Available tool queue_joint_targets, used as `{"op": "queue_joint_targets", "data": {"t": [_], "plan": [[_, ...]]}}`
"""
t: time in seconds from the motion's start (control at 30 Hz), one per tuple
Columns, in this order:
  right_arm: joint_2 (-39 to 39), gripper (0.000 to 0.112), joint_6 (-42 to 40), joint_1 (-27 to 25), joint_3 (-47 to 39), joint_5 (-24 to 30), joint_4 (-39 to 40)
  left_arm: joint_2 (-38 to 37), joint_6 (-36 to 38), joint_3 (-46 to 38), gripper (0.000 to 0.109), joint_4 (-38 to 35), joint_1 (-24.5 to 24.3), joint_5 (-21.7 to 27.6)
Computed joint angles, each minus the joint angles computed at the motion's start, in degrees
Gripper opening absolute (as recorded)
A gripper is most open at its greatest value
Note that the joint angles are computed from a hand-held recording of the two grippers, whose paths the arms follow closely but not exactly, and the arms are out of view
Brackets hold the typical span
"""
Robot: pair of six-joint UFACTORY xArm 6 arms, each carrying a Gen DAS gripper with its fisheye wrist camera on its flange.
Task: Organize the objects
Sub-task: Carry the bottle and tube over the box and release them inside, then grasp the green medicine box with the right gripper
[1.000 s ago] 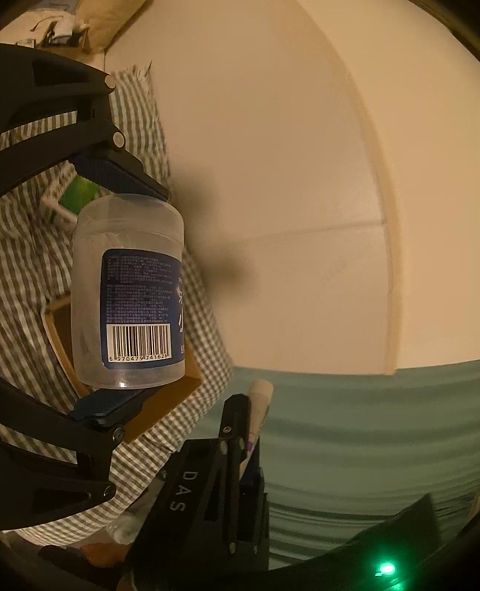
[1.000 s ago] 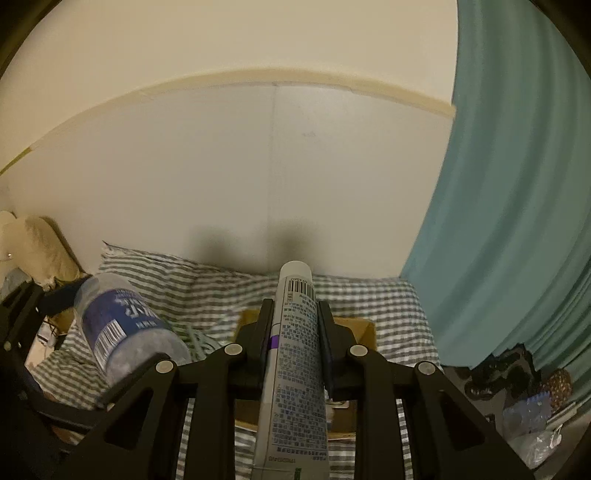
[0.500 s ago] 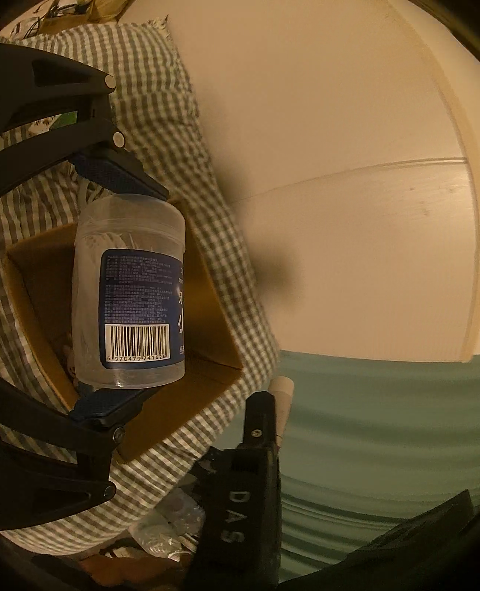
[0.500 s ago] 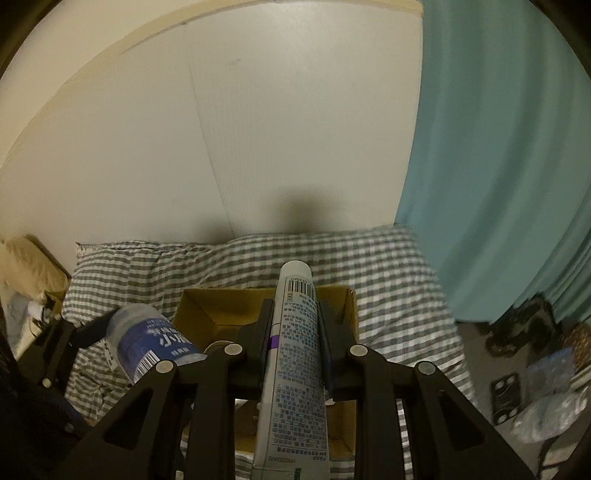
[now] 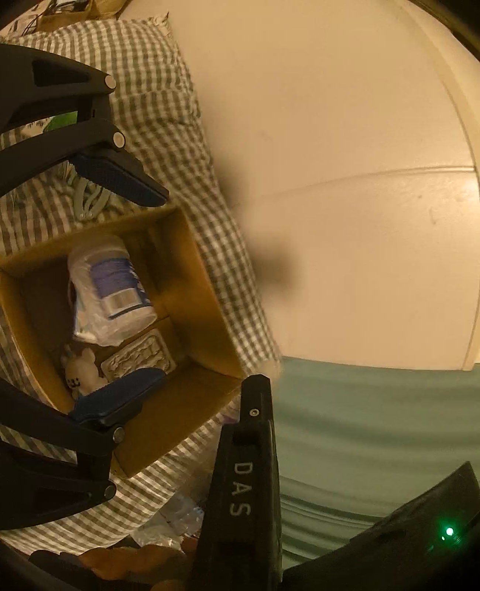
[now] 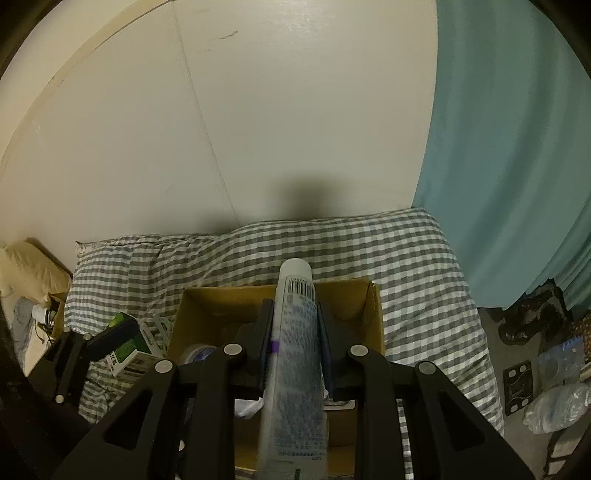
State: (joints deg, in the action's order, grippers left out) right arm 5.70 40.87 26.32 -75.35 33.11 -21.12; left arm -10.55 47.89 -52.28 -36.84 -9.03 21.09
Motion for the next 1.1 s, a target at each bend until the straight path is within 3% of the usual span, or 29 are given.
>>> {"op": "queue_joint_targets", "data": {"t": [0.03, 0.1, 0.5, 0.7, 1.1], "plan": [[-0.37, 0.027, 0.38, 0.22, -0.08, 0.33, -0.30, -0.69, 0.09, 0.18, 0.092, -0.06, 0.38, 0.38], [-1.21, 0.045, 1.65, 0.72, -0.26, 0.96, -1.87, -1.57, -0.56, 0.50, 0.092, 0.33, 0.98, 0.23], [-8.02, 0.078, 11.05, 8.00, -2.49, 9.01, -13.91, -11.40, 0.71, 1.95, 0.103, 0.33, 10.02, 3.88], [-10.25, 0.094, 18.52, 15.93, -6.31, 12.77, -23.01, -17.56, 5.63, 0.63, 0.103, -4.57, 18.82, 10.11], [2.50, 0.099, 16.82, 27.56, -22.98, 17.59, -25.95, -17.24, 17.01, -3.43, 0.103, -13.58, 37.15, 18.00]]}}
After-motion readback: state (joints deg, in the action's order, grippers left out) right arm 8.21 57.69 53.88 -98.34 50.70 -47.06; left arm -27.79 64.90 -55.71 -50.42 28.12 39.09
